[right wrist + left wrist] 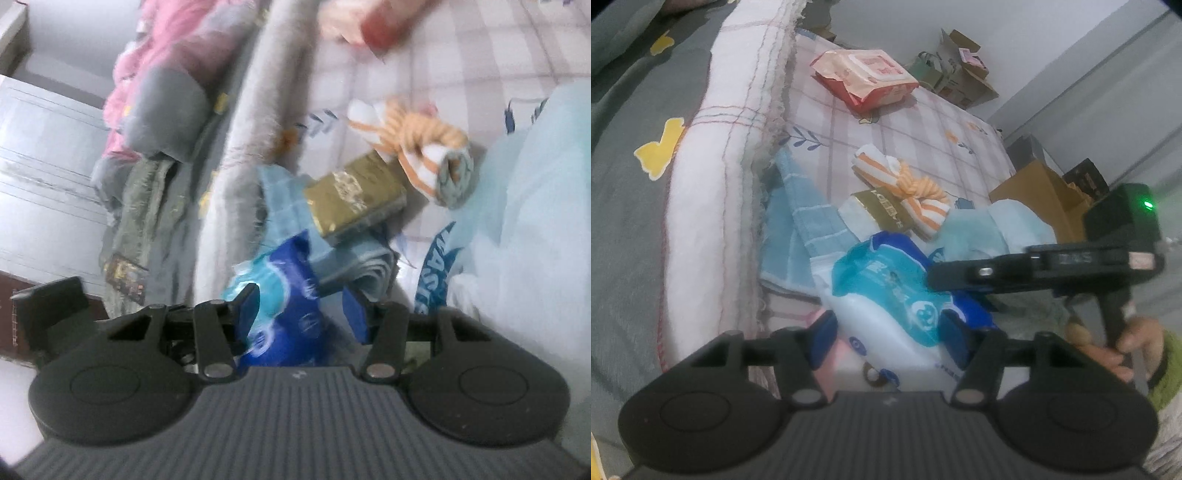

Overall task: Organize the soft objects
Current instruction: 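Carry the wipes pack toward the cardboard box with the right tool, then lower the wipes pack into the cardboard box and open the right tool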

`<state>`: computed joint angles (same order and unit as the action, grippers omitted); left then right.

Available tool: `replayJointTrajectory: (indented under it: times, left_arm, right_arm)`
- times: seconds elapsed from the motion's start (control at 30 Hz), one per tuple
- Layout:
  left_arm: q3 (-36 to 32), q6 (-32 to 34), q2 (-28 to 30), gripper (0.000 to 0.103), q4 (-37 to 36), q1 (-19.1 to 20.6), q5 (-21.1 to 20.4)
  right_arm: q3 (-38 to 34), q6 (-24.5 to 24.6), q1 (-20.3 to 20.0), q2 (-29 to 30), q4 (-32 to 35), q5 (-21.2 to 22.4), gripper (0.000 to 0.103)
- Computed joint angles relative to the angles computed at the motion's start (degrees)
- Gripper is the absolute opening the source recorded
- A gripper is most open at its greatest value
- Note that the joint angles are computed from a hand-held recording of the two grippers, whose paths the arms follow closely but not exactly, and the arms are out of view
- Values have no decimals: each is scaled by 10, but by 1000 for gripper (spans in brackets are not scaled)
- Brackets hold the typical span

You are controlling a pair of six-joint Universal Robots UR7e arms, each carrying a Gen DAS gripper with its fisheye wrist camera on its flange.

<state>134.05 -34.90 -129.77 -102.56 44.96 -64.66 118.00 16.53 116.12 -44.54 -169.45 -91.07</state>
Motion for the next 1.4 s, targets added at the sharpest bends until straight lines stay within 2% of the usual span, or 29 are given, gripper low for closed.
replayJointTrajectory:
  times: [0.07, 0.13, 0.2, 0.33, 0.63, 0.77, 0.93, 1.13, 1.27, 1.4]
  left_arm:
    - [4, 1, -3, 62, -2, -5, 6]
    - [8, 1, -7, 61, -1, -13, 14]
    - [9, -9, -9, 59, 4, -23, 21]
    - [4, -36, -10, 58, 25, -52, 41]
    - [-19, -135, -5, 57, 100, -173, 103]
    - [-31, -160, 20, 57, 95, -221, 122]
    - [-39, -135, 88, 57, 18, -255, 127]
    - [-43, -48, 222, 57, -162, -253, 94]
    - [-45, 2, 321, 57, -273, -239, 56]
    - [-55, 32, 412, 57, -342, -214, 9]
  right_arm:
    - [-5, -1, -6, 11, -1, 16, 49]
    - [-12, -9, -2, 16, -2, 13, 46]
    - [-11, -19, 3, 18, -12, 14, 38]
    - [-11, -31, 17, 10, -14, -5, 34]
    - [34, -23, 40, -45, -72, -20, 27]
    - [58, -21, 52, -88, -92, -30, 26]
    - [107, -20, 53, -172, -121, -43, 26]
    - [168, -38, 35, -302, -129, -77, 26]
    - [204, -56, 3, -387, -118, -99, 26]
    - [240, -82, -57, -466, -95, -102, 26]
